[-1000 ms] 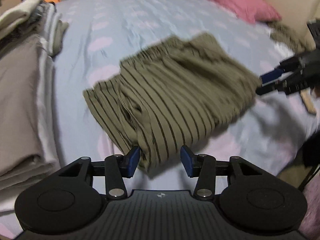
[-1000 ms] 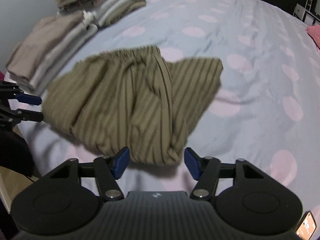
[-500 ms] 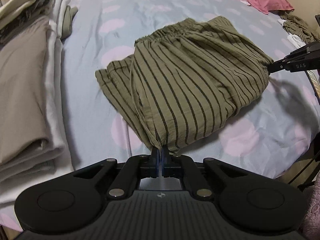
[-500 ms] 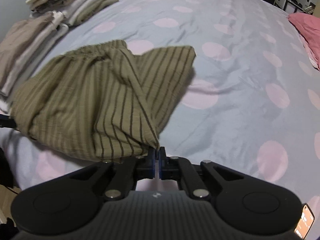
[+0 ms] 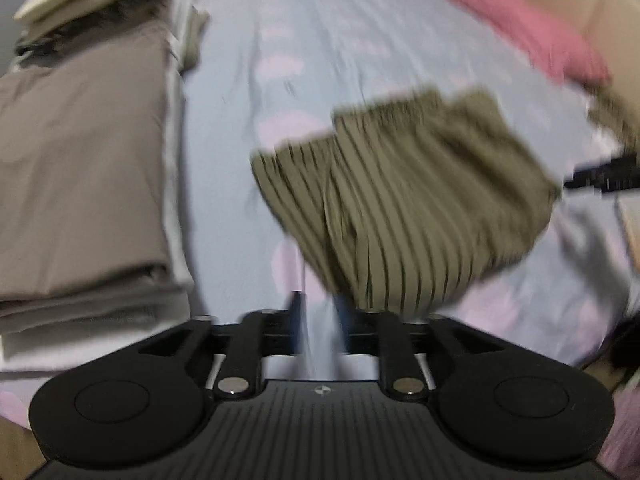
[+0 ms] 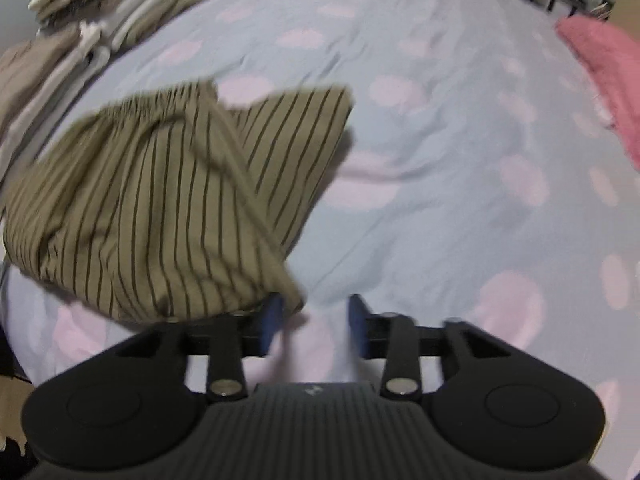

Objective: Fold clothes

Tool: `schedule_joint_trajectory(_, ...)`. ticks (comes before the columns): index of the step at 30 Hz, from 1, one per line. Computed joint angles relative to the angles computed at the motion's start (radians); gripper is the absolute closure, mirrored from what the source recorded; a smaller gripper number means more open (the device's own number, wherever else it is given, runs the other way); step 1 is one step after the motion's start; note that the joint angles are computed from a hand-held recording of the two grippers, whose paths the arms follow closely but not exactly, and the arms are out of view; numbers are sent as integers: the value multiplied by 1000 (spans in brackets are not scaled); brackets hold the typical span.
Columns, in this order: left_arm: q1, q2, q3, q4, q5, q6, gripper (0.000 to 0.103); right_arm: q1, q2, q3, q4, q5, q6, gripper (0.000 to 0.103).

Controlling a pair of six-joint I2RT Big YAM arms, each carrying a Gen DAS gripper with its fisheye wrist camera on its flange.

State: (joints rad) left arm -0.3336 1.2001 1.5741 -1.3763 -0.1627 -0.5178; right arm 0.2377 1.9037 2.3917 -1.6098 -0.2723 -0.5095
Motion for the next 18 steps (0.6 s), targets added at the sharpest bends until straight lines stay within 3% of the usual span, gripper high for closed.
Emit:
schedule_joint_trajectory(1, 6, -8, -3, 33, -2, -16, 55, -6, 14, 40, -15, -26, 12, 51)
schedule_joint_trajectory(3, 16, -16, -10, 100, 11, -31, 52, -17, 39, 105, -32, -85, 53, 33)
schedule_joint_trajectory(7, 24, 16, -1, 163, -5, -68, 40, -26, 78, 167, -36, -227, 142, 25)
schedule_joint_trajectory(9, 31, 40, 0, 176, -7, -108, 38, -20, 86, 164, -15, -270, 187, 15)
schedule_joint_trajectory(12, 47, 75, -9, 187, -11, -175, 38, -4, 83, 117, 45, -277, 235, 11)
schedule_joint_trajectory(18, 65, 128, -40, 197, -42, -232, 38, 21, 145, 130, 58, -238, 262, 11)
